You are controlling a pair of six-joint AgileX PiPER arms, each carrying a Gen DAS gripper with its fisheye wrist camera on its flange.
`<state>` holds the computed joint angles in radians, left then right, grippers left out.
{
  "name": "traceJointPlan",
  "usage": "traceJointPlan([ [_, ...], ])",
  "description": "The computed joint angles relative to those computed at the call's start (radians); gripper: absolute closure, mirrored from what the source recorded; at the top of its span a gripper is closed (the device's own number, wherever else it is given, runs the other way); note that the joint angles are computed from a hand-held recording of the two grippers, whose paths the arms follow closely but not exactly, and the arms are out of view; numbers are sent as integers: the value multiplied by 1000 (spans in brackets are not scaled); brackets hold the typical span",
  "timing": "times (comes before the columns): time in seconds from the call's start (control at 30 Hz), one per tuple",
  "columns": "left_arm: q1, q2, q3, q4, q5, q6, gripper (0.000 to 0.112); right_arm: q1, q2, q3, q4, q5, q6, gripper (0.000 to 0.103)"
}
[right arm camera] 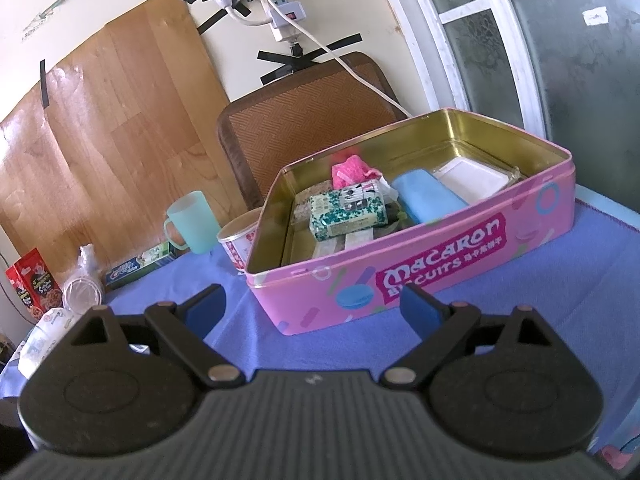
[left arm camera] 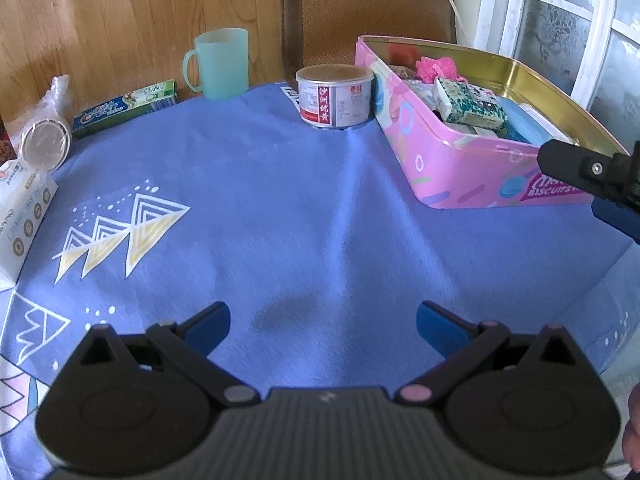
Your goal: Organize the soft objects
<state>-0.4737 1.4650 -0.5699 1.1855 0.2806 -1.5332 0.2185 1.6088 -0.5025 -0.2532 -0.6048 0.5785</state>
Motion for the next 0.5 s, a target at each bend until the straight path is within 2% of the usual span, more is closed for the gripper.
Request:
traceJointPlan([
  [0.5,11,11,-2,-73,-29,66,9,-3,4,2,-5,-4,7,8],
])
